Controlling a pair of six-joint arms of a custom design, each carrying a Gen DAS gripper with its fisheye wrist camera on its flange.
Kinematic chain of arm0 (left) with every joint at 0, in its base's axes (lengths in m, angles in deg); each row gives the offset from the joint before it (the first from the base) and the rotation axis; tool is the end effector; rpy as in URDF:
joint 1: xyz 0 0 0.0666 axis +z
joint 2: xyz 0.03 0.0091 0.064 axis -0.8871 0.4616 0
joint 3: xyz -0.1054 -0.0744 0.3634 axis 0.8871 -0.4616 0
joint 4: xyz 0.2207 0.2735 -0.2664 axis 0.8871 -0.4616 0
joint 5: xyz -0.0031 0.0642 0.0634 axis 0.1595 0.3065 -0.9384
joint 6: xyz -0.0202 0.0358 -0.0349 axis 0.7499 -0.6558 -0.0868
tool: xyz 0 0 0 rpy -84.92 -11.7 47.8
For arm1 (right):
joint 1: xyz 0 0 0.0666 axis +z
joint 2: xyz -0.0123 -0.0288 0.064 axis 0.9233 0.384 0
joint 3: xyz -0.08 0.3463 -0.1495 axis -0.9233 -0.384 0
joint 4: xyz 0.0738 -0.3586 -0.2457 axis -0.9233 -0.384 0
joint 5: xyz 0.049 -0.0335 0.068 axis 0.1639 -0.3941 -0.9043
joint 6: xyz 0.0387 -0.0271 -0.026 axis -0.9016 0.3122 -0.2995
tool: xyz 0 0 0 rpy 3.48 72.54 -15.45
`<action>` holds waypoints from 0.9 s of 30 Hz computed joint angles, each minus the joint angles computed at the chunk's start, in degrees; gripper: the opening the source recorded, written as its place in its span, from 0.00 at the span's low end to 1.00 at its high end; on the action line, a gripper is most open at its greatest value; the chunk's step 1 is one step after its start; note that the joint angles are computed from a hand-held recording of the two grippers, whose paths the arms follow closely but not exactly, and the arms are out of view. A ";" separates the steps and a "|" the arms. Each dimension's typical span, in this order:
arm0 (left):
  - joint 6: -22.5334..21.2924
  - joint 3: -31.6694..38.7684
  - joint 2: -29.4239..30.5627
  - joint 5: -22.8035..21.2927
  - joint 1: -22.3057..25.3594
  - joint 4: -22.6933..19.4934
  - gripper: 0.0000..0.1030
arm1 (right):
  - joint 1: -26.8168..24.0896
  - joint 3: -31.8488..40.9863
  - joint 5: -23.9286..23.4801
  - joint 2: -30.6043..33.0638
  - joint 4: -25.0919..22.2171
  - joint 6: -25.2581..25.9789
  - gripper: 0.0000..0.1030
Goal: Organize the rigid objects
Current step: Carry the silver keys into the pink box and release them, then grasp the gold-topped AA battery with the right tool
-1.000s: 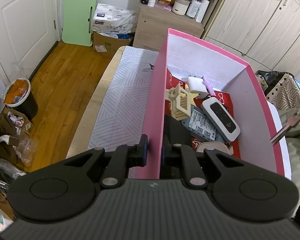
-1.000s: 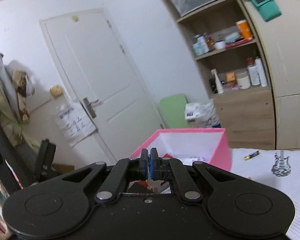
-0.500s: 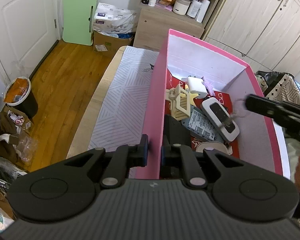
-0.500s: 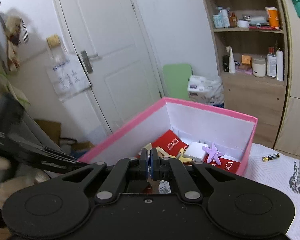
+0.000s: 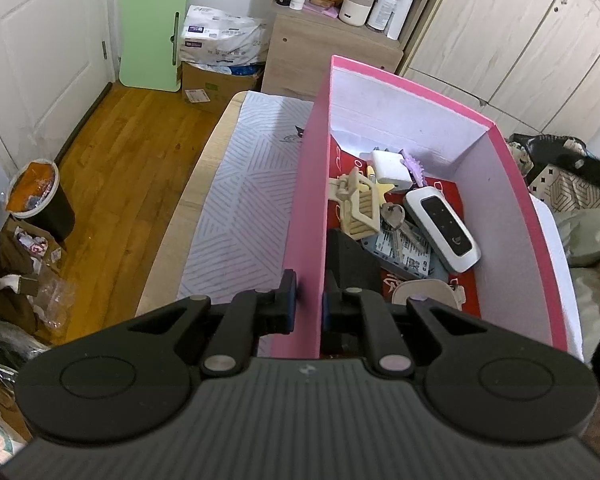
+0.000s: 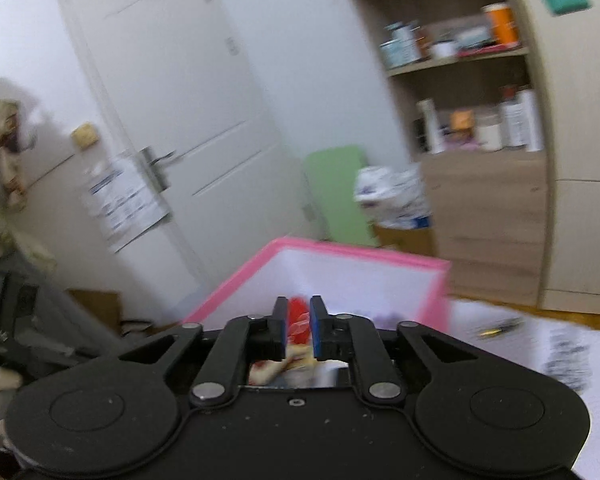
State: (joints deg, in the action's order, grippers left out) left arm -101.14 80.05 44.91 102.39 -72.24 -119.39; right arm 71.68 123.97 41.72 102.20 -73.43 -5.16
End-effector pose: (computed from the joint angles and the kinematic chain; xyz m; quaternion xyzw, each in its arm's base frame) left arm 0.6659 -0.1310 0.3542 0.2859 0.9050 -0.2085 0.2362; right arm 0.4713 0.0369 0.3610 0.1349 0.8388 0.1591 0.5029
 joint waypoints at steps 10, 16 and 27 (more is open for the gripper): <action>0.57 -0.18 -0.16 -0.42 -0.26 0.35 0.11 | -5.91 -4.40 9.38 -4.32 -6.81 -0.42 0.21; 1.46 -0.38 -0.31 -0.71 -0.27 0.61 0.11 | -4.48 -5.83 9.87 -1.50 -8.17 -1.79 0.24; 0.78 -0.24 -0.34 -1.64 -0.55 0.28 0.11 | -1.67 -0.99 11.81 7.63 -10.09 -0.33 0.41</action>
